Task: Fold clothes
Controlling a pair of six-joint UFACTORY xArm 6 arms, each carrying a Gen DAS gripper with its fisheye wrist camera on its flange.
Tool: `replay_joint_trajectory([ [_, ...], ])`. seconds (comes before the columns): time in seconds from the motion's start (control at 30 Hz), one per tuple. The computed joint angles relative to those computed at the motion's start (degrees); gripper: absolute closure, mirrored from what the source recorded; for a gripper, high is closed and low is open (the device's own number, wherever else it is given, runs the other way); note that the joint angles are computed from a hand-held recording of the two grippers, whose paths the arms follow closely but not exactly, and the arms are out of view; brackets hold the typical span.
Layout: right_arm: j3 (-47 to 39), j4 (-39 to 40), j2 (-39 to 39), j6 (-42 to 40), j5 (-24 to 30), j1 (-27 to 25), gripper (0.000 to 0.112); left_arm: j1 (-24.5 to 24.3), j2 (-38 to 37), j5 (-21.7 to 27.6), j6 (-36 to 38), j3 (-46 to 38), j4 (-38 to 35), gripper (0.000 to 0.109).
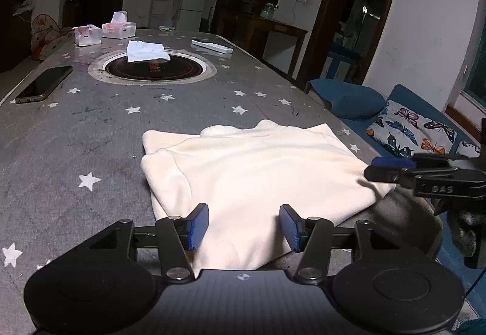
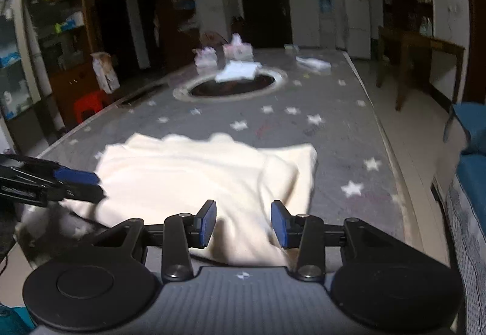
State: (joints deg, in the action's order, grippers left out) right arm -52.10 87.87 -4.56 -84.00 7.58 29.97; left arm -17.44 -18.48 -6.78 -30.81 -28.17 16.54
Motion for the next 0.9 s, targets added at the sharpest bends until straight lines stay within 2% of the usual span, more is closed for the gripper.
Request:
replay_joint_trajectory([
  [0.07, -0.4, 5.0, -0.6, -5.3, 1.5, 0.2, 0.072, 0.6, 0.0, 0.0, -3.4, -0.1, 3.8, 0.050],
  [0.13, -0.7, 2.6, 0.5, -2.3, 3.0, 0.3, 0.071, 0.7, -0.1, 0.0, -4.0, 0.0, 4.3, 0.050],
  [0.2, -1.1, 0.9, 2.4, 0.2, 2.0, 0.8, 0.071, 0.7, -0.4, 0.1, -4.1, 0.2, 4.1, 0.049],
  [0.3, -1.3, 8.7, 2.8, -6.3, 2.9, 0.0, 0.069, 0.6, -1.1, 0.9, -4.0, 0.4, 3.3, 0.045],
  [0.37, -0.9, 6.7, 2.1, -3.7, 4.3, -0.5, 0.057, 0.1, -1.6, 1.3, -2.1, 0.7, 0.3, 0.039],
  [0.4, -0.8, 6.8, 1.9, -4.1, 4.7, -0.6, 0.055, 0.6, -1.8, 1.6, -4.3, 0.6, 2.3, 0.036],
  [0.47, -0.6, 7.4, 1.7, -5.3, 5.0, -0.3, 0.041, 2.0, -1.9, 2.2, -10.2, 0.1, 8.2, 0.032],
  [0.5, -0.6, 8.0, 1.8, -6.1, 5.3, -0.1, 0.038, 2.5, -1.9, 2.5, -12.2, 0.0, 10.1, 0.031],
  [0.67, -1.0, 9.1, 2.3, -7.8, 4.7, 1.1, 0.021, 2.5, -2.9, 4.2, -11.0, 0.9, 6.0, 0.025],
  [0.9, -1.3, 5.5, 3.0, -6.5, 3.3, 2.8, 0.009, 2.1, -4.1, 5.0, -7.3, 2.2, -2.4, 0.012],
])
